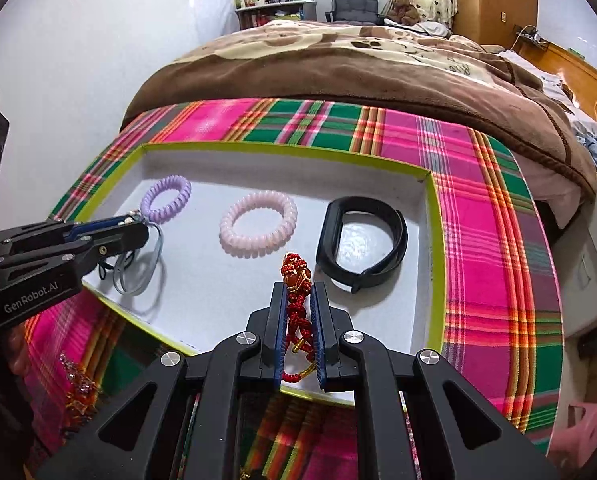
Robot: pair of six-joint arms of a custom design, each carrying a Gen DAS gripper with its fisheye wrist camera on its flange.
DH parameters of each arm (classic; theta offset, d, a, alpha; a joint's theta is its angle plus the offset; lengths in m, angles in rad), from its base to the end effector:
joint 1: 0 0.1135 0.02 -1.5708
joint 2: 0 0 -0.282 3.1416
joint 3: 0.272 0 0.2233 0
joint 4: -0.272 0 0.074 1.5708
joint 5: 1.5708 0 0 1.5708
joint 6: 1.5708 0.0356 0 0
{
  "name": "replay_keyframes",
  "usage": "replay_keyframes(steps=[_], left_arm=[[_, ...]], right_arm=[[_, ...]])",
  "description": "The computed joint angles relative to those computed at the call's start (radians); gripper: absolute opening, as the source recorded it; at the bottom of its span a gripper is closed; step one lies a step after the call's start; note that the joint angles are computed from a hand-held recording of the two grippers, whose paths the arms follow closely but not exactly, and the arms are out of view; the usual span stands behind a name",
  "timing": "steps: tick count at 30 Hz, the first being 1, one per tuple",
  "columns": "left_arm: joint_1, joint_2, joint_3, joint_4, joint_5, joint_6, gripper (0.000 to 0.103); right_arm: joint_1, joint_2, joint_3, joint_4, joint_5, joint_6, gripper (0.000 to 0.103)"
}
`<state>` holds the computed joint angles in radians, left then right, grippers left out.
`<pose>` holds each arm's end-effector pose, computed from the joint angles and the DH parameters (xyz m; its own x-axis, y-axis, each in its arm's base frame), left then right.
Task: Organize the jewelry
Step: 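Carry both held items into the yellow box and open both tools, then grasp the gold-and-black charm on the bedspread with the right tool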
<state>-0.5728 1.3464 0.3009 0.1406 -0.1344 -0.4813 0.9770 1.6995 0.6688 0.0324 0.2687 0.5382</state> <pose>0.1577 -0.0960 0.1465 -0.8022 -0.0285 -0.5964 0.1085 0.9753 -0.1926 0.1628 0.2242 0.1485 -0.7722 -0.2606 -0.5795 -0.3759 0.9226 0.0861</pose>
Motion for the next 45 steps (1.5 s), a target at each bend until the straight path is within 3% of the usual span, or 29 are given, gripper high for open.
replay_keyframes(steps=[14, 23, 26, 30, 37, 45], left_arm=[[0.018, 0.031, -0.012, 0.039, 0.022, -0.002, 0.017], [0.012, 0.012, -0.016, 0.027, 0.021, -0.004, 0.018], [0.008, -0.006, -0.019, 0.016, 0.009, -0.009, 0.025], [-0.008, -0.053, -0.03, -0.001, 0.009, -0.02, 0.03], [-0.077, -0.185, -0.039, -0.101, -0.038, -0.052, 0.036], [-0.223, -0.433, -0.055, -0.318, -0.157, -0.165, 0.038]], right_arm=[[0.001, 0.027, 0.008, 0.004, 0.015, 0.006, 0.013], [0.0, 0.011, -0.003, 0.012, 0.022, 0.009, 0.024], [-0.001, 0.005, -0.008, 0.014, 0.019, 0.015, 0.04], [0.007, -0.012, -0.018, 0.017, 0.022, 0.022, 0.041], [0.04, -0.078, -0.052, 0.023, 0.045, 0.045, 0.042], [0.107, -0.176, -0.123, 0.008, 0.088, 0.113, 0.042]])
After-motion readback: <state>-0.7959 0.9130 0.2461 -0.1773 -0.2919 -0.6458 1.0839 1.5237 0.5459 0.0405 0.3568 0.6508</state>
